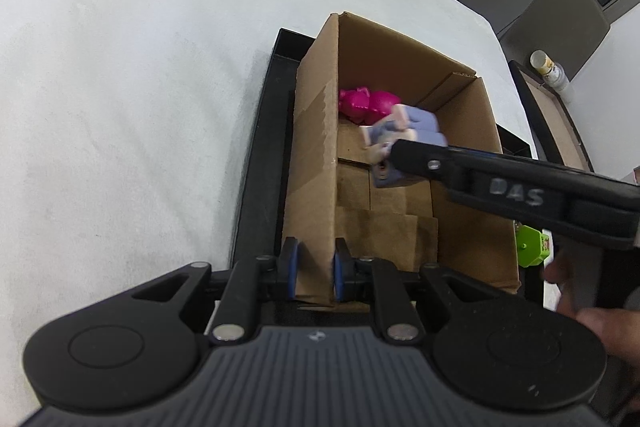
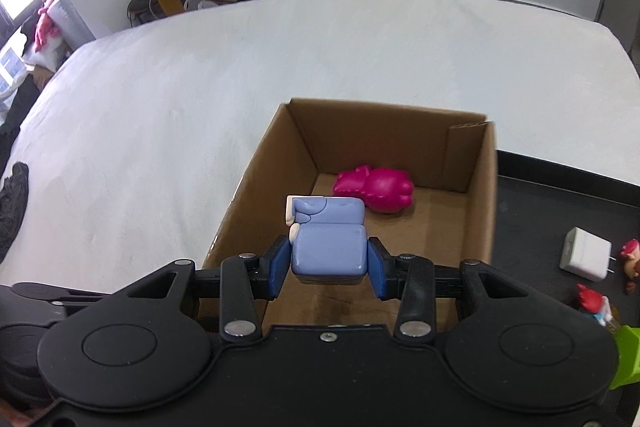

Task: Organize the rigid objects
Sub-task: 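Lift the lavender figure with the right tool and lower it into the box, then open the right tool to release the lavender figure in the box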

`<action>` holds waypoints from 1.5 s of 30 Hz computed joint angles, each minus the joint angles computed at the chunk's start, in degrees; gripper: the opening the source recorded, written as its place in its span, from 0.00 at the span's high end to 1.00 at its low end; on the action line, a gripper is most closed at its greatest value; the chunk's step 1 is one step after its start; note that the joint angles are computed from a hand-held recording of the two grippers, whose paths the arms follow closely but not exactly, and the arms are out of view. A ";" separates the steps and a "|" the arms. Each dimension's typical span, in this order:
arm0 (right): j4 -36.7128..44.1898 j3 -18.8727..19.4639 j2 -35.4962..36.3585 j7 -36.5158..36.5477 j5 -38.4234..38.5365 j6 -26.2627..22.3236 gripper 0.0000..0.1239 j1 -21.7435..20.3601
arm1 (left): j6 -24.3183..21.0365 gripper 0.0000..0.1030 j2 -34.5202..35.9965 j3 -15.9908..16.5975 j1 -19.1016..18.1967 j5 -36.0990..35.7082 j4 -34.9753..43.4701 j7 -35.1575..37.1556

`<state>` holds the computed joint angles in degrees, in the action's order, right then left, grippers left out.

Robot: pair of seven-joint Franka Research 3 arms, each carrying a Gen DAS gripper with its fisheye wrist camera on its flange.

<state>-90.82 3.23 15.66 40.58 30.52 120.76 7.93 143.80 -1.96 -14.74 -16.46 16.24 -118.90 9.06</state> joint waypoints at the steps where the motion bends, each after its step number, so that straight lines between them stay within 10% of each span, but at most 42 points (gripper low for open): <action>1: -0.07 0.06 0.09 -0.08 -0.18 0.14 0.67 0.13 | 0.40 0.84 -0.06 0.03 0.00 -0.15 -0.20 0.10; 45: 0.37 -1.65 -2.65 1.89 0.28 -3.06 0.58 -2.23 | -1.30 0.83 1.33 0.00 -0.30 0.41 1.77 0.53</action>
